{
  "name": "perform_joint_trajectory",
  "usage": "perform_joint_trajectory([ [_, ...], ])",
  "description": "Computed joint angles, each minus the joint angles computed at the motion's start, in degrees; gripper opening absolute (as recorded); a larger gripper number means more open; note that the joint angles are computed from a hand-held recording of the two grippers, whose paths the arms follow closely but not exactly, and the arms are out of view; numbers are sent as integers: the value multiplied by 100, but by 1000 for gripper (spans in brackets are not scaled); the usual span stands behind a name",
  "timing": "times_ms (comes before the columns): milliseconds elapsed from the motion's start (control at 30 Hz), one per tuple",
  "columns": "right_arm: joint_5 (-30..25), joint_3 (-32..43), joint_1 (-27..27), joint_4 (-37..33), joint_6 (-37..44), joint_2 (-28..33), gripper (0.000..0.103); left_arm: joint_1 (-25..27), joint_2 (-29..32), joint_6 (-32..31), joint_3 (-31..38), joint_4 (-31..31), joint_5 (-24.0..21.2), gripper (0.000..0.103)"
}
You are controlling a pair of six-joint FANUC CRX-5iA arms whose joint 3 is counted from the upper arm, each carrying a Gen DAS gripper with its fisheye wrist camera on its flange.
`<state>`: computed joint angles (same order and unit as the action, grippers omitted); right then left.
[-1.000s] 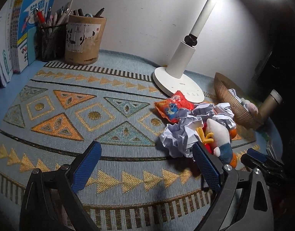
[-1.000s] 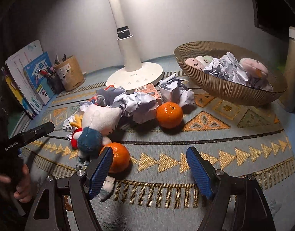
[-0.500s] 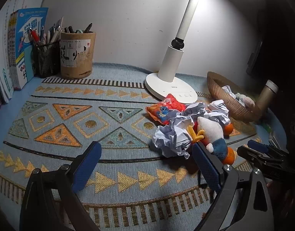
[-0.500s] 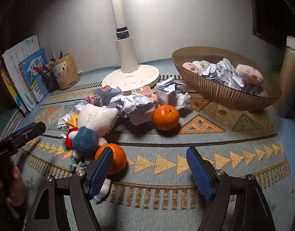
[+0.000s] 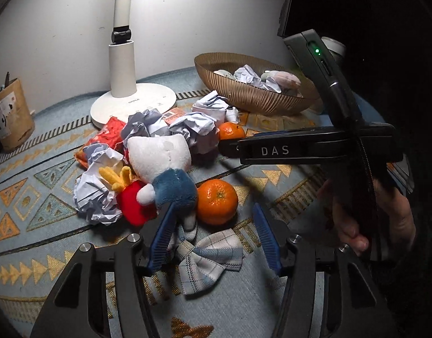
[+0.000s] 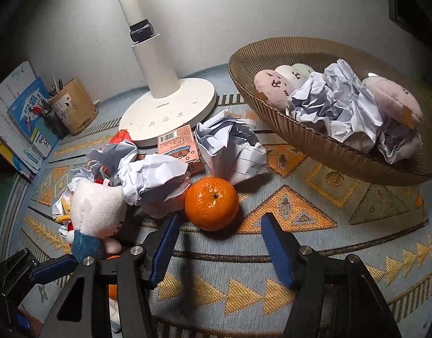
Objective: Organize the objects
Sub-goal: 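Close both grippers around an orange beside the white plush toy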
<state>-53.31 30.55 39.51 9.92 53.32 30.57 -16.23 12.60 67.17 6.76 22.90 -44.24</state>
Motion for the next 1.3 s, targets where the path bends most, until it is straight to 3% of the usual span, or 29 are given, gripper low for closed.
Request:
perform_joint_trajectory([
  [167, 116, 0, 1, -52, 154, 18, 56, -16, 272, 203, 341, -177, -199, 54],
  [233, 107, -54, 19, 21, 88, -1, 44, -58, 357, 254, 455, -319, -233, 54],
  [300, 180, -133, 7, 0, 39, -54, 38, -113, 396, 307, 515, -483, -237, 54],
  [367, 266, -223, -28, -113, 39, -135, 38, -164, 363, 208, 484, -563, -184, 35],
  [467, 458, -487, -26, -111, -73, -340, 38, -184, 268, 133, 365, -534, -102, 36],
  [600, 472, -966, 67, 110, -274, -753, 38, -114, 58, -227, 29, 51, 81, 36],
  [733, 159, -1246, 97, -18, -15, -1049, 38, -95, 17, -398, -92, 561, 87, 36],
  [833, 74, -1540, 243, 469, -121, -1097, 38, -163, 88, -289, -91, 527, 172, 36],
  [1067, 381, -1815, 253, 482, -58, -1237, 39, -177, 146, -283, -213, 713, 266, 36],
  [1133, 428, -1887, 293, 695, -242, -1240, 38, -219, 138, -124, -166, 469, 311, 36],
  [1300, 556, -2091, 381, 1062, -515, -1333, 34, -199, 117, -218, -220, 577, 367, 36],
])
